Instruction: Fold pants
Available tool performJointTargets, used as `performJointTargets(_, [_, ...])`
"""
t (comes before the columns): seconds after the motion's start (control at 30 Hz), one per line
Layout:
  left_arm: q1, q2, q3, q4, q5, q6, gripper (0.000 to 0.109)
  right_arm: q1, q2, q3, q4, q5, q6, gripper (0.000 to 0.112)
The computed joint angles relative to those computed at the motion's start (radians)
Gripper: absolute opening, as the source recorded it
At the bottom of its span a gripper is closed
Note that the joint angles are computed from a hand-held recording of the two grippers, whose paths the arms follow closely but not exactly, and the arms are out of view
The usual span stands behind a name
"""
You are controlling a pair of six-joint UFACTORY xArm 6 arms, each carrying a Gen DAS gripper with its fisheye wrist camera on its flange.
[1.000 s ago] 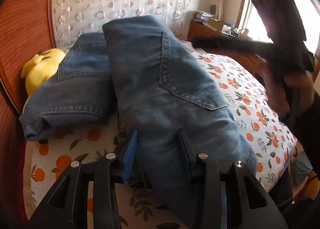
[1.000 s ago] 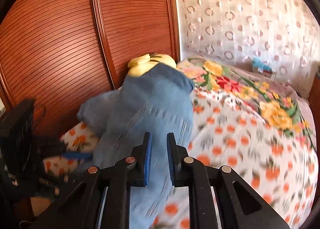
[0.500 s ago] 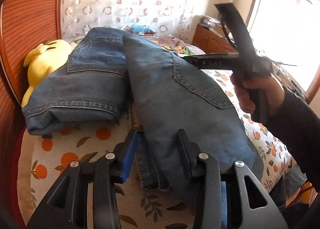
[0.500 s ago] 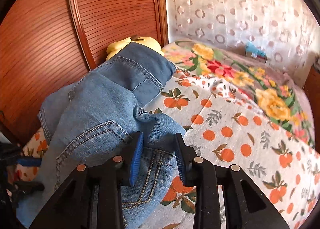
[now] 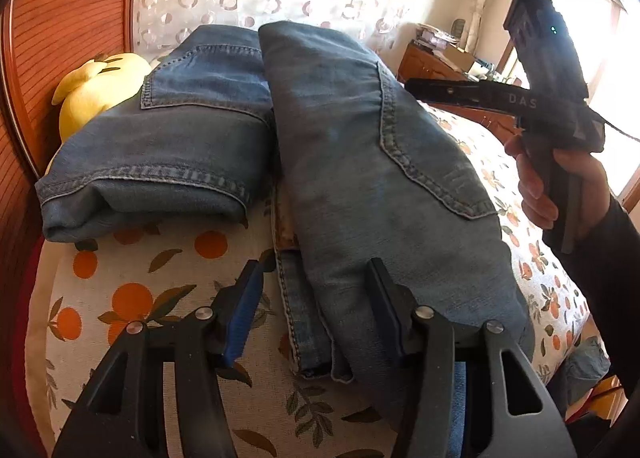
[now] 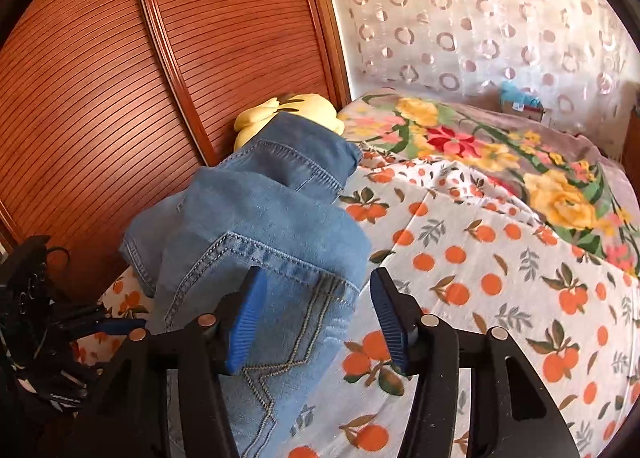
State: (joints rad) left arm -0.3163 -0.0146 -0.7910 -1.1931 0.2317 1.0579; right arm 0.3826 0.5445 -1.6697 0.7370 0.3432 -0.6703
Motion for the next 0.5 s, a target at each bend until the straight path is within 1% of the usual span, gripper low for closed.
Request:
performJointTargets(0.07, [0.003, 0.008, -0.008, -0.005, 0.007, 0.003, 0.054, -0.010, 0.017, -0.023, 0.006, 0.020, -0.002, 0.062])
performJointTargets(0.1, [0.004, 0.013, -0.013, 0.003, 0.010, -0.004, 0.054, -0.017, 0.031, -0.043, 0.019, 0.041, -0.005, 0.064])
performJointTargets(0.13, [0.004, 0.015, -0.015, 0.008, 0.012, -0.011, 0.054, -0.029, 0.054, -0.081, 0.033, 0.083, 0.002, 0.065])
performJointTargets(0.2, [0.009, 0.019, -0.020, 0.000, 0.018, 0.002, 0.054, -0.048, 0.081, -0.131, 0.091, 0.136, -0.014, 0.066])
performJointTargets(0.3, [0.014, 0.025, -0.026, -0.007, 0.027, 0.009, 0.054, -0.059, 0.082, -0.144, 0.156, 0.164, -0.079, 0.067])
performJointTargets(0.4, [0.013, 0.029, -0.028, -0.012, 0.021, 0.017, 0.054, -0.060, 0.083, -0.153, 0.156, 0.200, -0.101, 0.068])
performJointTargets(0.5, [0.013, 0.023, -0.022, -0.022, 0.020, 0.025, 0.054, -0.059, 0.105, -0.177, 0.102, 0.199, -0.071, 0.073])
